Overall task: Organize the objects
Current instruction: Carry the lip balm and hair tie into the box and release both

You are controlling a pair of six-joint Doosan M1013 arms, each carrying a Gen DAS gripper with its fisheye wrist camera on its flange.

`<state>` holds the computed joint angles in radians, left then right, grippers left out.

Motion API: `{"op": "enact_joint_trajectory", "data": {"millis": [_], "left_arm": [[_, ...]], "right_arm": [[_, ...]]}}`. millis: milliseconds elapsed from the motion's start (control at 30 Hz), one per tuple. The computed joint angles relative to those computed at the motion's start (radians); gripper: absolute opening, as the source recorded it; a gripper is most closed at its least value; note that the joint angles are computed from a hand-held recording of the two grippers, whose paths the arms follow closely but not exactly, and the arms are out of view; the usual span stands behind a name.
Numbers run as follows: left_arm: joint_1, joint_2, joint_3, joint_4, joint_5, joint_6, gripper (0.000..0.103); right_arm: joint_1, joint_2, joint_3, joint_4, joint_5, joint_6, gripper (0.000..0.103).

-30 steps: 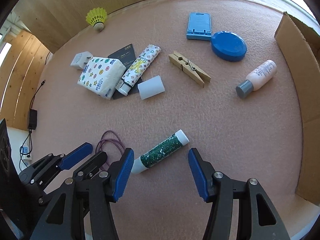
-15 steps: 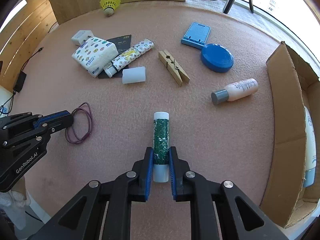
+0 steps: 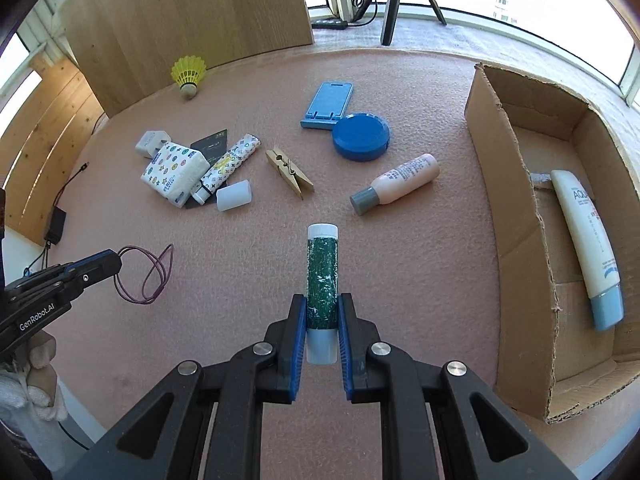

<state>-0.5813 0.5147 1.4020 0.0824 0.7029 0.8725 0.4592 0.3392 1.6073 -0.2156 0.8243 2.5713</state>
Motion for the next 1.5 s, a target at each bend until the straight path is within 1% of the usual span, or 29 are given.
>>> {"op": "enact_joint_trajectory", "data": {"millis": [67, 167, 367, 533, 733, 933, 1167, 1300, 1467, 1500], "left_arm": [[-0.002, -0.011, -0.004, -0.009, -0.028, 0.021, 0.002], [-0.004, -0.017, -0.023, -0.036, -0.045, 0.056, 0.002], [-0.02, 0.002, -0.09, -0.054, -0.041, 0.113, 0.002], [-0.04, 0.041, -0.177, -0.093, -0.035, 0.18, 0.002], [-0.076, 0.118, -0.319, -0.158, -0.014, 0.273, 0.002], [-0.118, 0.217, -0.495, -0.195, 0.05, 0.355, 0.002], [-0.158, 0.342, -0.705, -0.18, 0.172, 0.373, 0.002], [-0.171, 0.385, -0.774, -0.153, 0.221, 0.361, 0.002], [-0.175, 0.407, -0.81, -0.156, 0.248, 0.37, 0.002], [-0.175, 0.409, -0.814, -0.156, 0.252, 0.367, 0.009]], "right_arm": [[0.0, 0.0, -0.016, -0.026, 0.0, 0.03, 0.014], [-0.002, -0.014, -0.007, -0.071, -0.013, 0.087, 0.014], [-0.006, -0.074, 0.047, -0.15, -0.011, 0.189, 0.014], [-0.013, -0.119, 0.093, -0.195, -0.003, 0.251, 0.014], [-0.026, -0.172, 0.16, -0.241, 0.008, 0.338, 0.014], [-0.04, -0.215, 0.213, -0.267, 0.029, 0.375, 0.014], [-0.07, -0.239, 0.256, -0.267, 0.039, 0.354, 0.014], [-0.084, -0.245, 0.27, -0.263, 0.035, 0.344, 0.014], [-0.095, -0.251, 0.284, -0.254, 0.03, 0.338, 0.014], [-0.095, -0.251, 0.285, -0.256, 0.029, 0.334, 0.014]]}}
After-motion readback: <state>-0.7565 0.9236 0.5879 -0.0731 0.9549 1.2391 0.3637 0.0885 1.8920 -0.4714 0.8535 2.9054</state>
